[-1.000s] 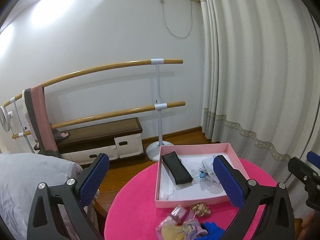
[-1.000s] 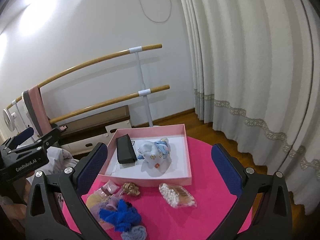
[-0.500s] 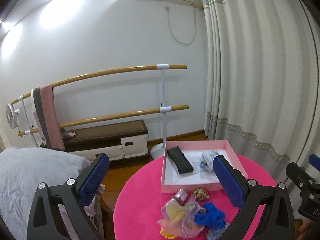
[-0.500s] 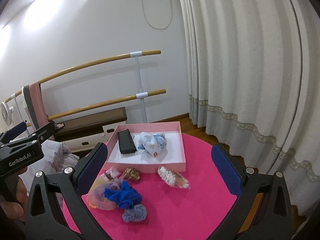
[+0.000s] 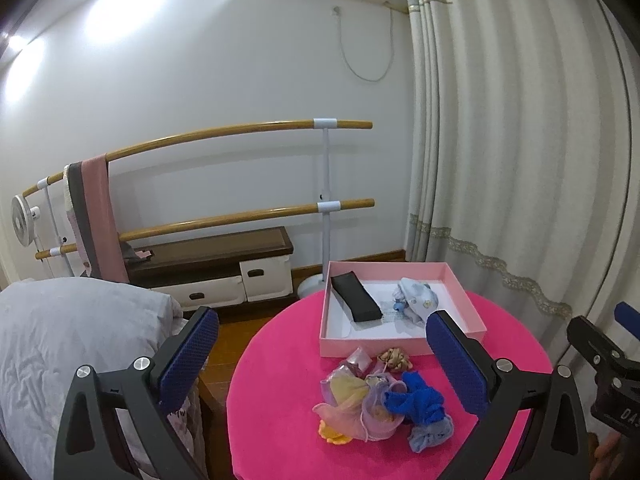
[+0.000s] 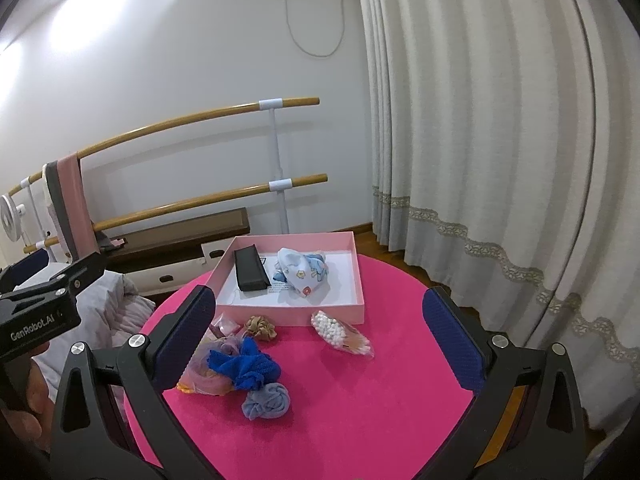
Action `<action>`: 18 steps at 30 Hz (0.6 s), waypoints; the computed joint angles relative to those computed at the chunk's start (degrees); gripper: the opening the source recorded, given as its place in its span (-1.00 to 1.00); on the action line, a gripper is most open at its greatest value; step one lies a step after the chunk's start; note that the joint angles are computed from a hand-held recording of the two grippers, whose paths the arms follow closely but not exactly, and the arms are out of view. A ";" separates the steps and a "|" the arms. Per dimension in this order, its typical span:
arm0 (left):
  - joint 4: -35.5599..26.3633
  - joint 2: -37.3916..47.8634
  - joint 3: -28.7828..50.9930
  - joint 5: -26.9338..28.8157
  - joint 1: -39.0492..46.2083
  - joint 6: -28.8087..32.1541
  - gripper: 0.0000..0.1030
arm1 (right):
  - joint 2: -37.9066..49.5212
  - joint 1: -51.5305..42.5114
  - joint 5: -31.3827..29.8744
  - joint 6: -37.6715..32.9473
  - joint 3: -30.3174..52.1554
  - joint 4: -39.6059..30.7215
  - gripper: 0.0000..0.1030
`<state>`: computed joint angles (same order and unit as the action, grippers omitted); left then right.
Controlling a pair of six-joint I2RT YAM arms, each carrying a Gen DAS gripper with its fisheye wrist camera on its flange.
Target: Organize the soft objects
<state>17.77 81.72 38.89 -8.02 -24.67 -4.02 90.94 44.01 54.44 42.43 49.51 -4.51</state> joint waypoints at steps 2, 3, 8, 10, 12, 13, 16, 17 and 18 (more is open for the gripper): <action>-0.15 -1.05 -0.85 -0.10 -0.13 0.02 1.00 | 0.01 -0.02 -0.01 -0.05 0.13 -0.06 1.00; -0.36 -1.28 -0.95 -0.22 -0.29 0.03 1.00 | -0.06 0.08 0.08 -0.11 0.06 0.02 1.00; -0.79 -1.96 -1.46 -0.24 -0.22 -0.28 1.00 | -0.10 0.11 0.03 -0.35 0.13 0.00 1.00; -0.91 -1.97 -1.41 -0.24 -0.17 -0.26 1.00 | 0.02 0.11 0.07 -0.27 0.19 -0.06 1.00; -1.06 -1.89 -1.20 -0.29 -0.19 -0.33 1.00 | -0.01 0.17 0.11 -0.28 0.11 0.02 1.00; -1.07 -1.74 -1.07 -0.19 -0.09 -0.33 1.00 | 0.06 0.18 0.16 -0.22 0.16 -0.08 1.00; -0.50 -1.31 -1.17 -0.15 0.04 -0.24 1.00 | 0.03 0.17 0.09 -0.23 0.13 -0.06 1.00; -0.39 -1.10 -1.10 -0.12 0.06 -0.24 1.00 | 0.07 0.19 0.19 -0.23 0.15 -0.07 1.00; -0.35 -0.98 -1.06 -0.04 0.11 -0.21 1.00 | 0.07 0.19 0.19 -0.23 0.15 -0.07 1.00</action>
